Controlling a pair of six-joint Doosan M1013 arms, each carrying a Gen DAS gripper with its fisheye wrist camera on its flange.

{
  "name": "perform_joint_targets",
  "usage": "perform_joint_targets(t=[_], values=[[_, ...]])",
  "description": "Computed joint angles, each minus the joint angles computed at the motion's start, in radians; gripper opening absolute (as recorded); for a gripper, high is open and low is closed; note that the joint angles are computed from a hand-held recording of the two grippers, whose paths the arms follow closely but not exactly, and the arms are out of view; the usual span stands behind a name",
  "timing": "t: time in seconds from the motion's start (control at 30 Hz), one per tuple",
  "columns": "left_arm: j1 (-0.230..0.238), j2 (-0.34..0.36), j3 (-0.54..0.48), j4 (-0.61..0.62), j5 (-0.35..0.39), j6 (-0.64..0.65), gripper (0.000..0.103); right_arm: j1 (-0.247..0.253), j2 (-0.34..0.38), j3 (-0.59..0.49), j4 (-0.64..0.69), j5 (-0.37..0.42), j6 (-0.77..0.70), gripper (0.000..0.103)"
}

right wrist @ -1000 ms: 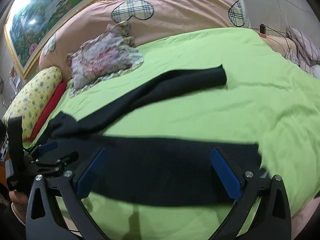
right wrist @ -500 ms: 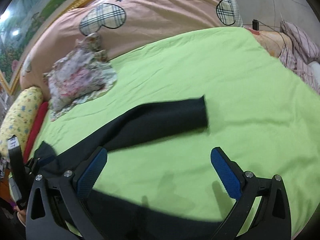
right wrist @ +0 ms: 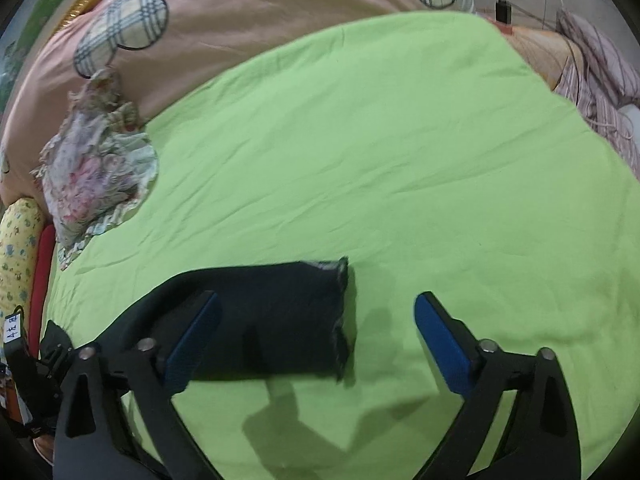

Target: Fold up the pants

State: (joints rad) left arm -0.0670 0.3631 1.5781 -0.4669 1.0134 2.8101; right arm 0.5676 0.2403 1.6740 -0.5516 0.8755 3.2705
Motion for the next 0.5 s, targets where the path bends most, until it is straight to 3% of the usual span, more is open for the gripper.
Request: perform_joint_targets(t=[0.13, 0.17, 0.2, 0.27, 0.3, 0.37, 0.5], values=[[-0.002, 0.033, -0.047, -0.005, 0.060, -0.012, 0.081, -0.023, 0.000, 0.008, 0.028, -0.039, -0.026, 0.074], [-0.004, 0.039, -0.056, -0.003, 0.070, -0.012, 0.079, -0.026, 0.000, 0.012, 0.030, -0.049, -0.030, 0.065], [-0.006, 0.045, -0.065, -0.002, 0.081, -0.009, 0.071, -0.028, 0.001, 0.013, 0.034, -0.055, -0.034, 0.047], [-0.004, 0.058, -0.087, -0.007, 0.127, -0.002, 0.056, -0.030, -0.005, 0.027, 0.030, -0.088, -0.016, 0.023], [-0.002, 0.064, -0.099, -0.015, 0.153, 0.000, 0.045, -0.030, -0.007, 0.031, 0.025, -0.096, -0.008, 0.016], [0.000, 0.080, -0.126, -0.026, 0.204, -0.012, 0.027, -0.023, -0.012, 0.034, -0.007, -0.081, 0.009, 0.007], [0.017, 0.091, -0.155, -0.060, 0.260, -0.015, 0.015, -0.012, -0.026, 0.039, -0.054, -0.073, 0.025, 0.003]])
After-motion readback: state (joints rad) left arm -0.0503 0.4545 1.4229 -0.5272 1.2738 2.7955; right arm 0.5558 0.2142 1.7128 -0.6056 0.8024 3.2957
